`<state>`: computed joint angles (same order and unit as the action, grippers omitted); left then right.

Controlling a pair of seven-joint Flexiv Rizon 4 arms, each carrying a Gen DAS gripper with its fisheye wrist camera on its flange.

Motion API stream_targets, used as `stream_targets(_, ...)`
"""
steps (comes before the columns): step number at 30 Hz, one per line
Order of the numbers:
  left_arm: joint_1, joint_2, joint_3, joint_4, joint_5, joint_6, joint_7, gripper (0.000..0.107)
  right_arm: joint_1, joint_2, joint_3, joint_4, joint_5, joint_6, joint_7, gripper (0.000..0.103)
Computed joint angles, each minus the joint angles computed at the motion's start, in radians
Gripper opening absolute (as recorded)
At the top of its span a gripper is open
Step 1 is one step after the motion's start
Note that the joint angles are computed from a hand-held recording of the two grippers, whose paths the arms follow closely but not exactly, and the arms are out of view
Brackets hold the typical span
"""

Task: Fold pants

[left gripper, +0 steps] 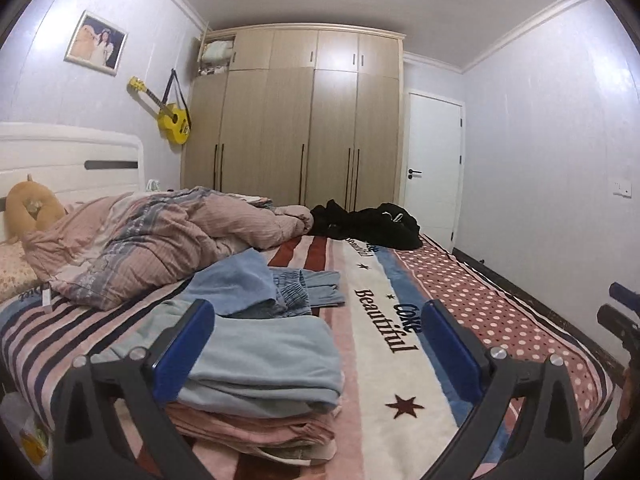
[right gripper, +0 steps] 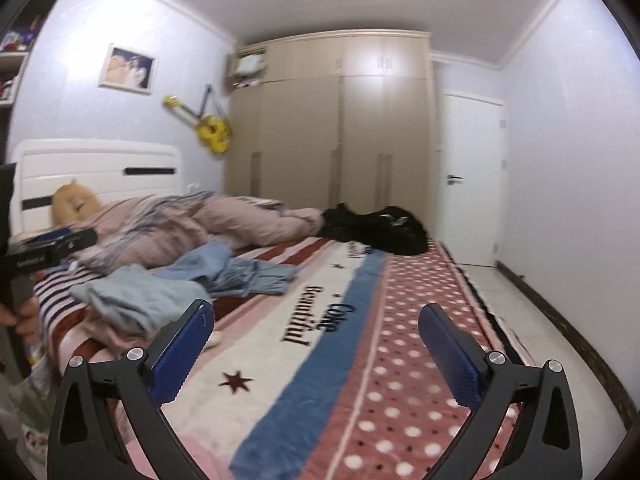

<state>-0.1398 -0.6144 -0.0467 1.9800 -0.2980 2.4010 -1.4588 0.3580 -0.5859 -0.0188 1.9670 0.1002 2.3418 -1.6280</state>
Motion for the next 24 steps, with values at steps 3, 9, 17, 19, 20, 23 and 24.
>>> stream_targets(3,-0.028,-0.005,0.008,-0.009,-0.032,-0.005,0.029,0.102,0.006,0.004,-0.010,0.000,0.032,-0.007,0.000,0.102)
stream_targets(9,-0.044,-0.014,0.010,-0.022,-0.054,-0.016,0.057,0.102,-0.016,-0.002,-0.001,-0.009,0.027,-0.007,0.036,0.102)
stream_targets(17,-0.047,-0.019,0.005,-0.029,-0.058,-0.026,0.070,0.102,0.008,-0.002,-0.022,-0.023,0.057,-0.017,0.028,0.102)
stream_targets(19,-0.047,-0.019,0.005,-0.029,-0.059,-0.026,0.069,0.102,0.015,0.000,-0.027,-0.025,0.067,-0.020,0.022,0.102)
stream_targets(20,-0.044,-0.020,0.002,-0.031,-0.054,-0.028,0.067,0.102,0.014,0.000,-0.026,-0.025,0.066,-0.020,0.022,0.102)
stream_targets(23,-0.045,-0.022,0.003,-0.034,-0.054,-0.028,0.067,0.102,0.020,0.000,-0.029,-0.025,0.074,-0.020,0.015,0.102)
stream_targets(24,-0.045,-0.023,0.003,-0.034,-0.053,-0.028,0.067,0.102,0.022,-0.001,-0.030,-0.028,0.077,-0.022,0.012,0.102)
